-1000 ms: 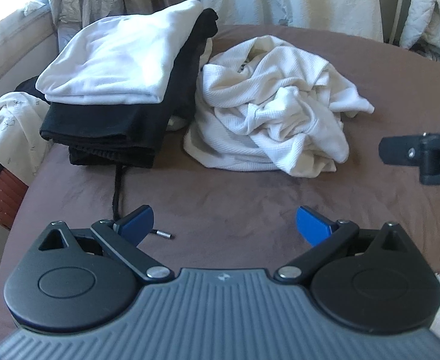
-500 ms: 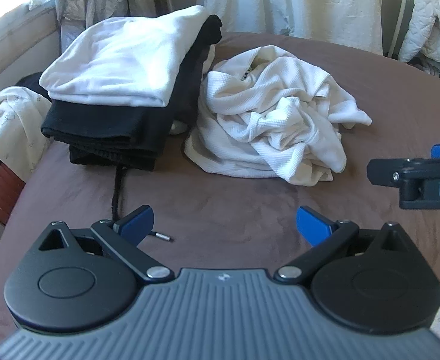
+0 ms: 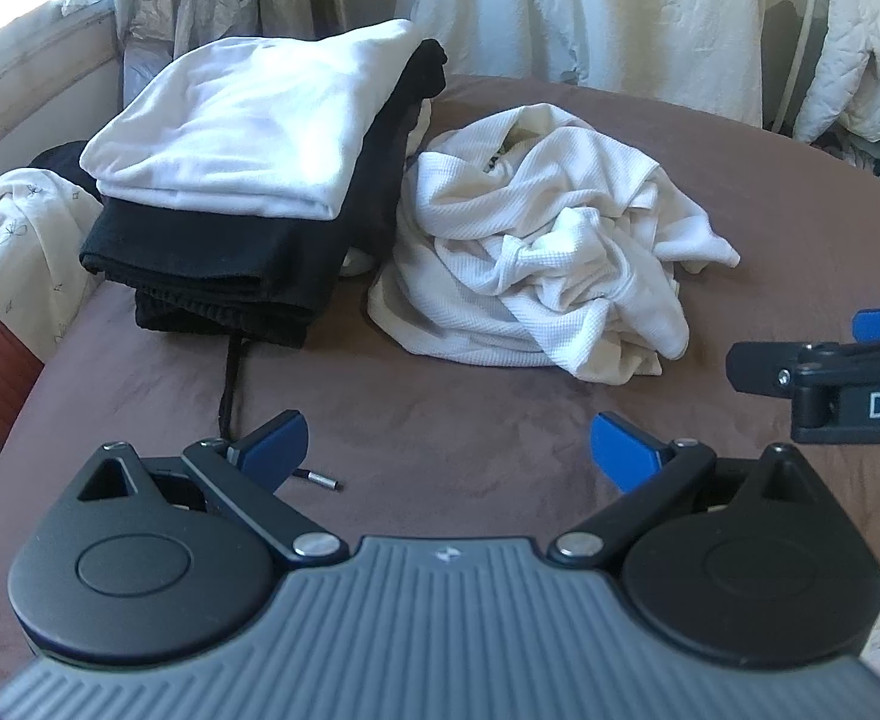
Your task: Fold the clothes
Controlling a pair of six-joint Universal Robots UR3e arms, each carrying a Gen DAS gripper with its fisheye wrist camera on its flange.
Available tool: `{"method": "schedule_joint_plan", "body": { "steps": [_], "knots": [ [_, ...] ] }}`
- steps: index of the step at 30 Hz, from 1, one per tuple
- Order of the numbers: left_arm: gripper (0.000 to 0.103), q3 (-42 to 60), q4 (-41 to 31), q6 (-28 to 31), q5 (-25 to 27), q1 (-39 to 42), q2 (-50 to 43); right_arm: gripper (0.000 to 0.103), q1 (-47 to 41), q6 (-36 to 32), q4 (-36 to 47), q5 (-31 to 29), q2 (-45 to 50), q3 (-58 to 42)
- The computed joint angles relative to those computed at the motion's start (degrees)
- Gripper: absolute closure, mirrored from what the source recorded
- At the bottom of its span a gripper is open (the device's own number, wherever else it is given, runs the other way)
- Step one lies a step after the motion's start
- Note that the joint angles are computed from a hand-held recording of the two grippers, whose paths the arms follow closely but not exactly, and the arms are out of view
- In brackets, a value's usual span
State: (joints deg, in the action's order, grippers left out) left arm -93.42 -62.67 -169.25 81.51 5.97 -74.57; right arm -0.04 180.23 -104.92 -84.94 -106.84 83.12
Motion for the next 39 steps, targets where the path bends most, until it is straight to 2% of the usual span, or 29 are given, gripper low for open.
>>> {"method": "schedule_joint_plan", "body": {
  "steps": [30, 33, 36, 39],
  "knots": [
    [0.0, -0.8, 0.7, 0.2, 1.6, -1.1, -0.8, 0.0, 0.7, 0.0, -2.3, -0.6, 0.5, 2.8],
    [0.0, -1.3, 2.9, -1.7, 1.9, -1.1, -2.5, 0.0, -1.9, -1.1, -6.4, 3.3, -2.2, 6.5],
    [0.0, -3.1, 8.9, -6.1, 2.6, -1.4, -4.4, 0.0, -9.2, -1.7, -11.9, 13.3, -7.6, 13.1],
    [0.0, -5.0, 13.1, -9.4, 0.7, -0.8, -6.0, 0.0, -18.2, -3.8, -11.0, 25.4, -9.9, 16.5]
  ]
}}
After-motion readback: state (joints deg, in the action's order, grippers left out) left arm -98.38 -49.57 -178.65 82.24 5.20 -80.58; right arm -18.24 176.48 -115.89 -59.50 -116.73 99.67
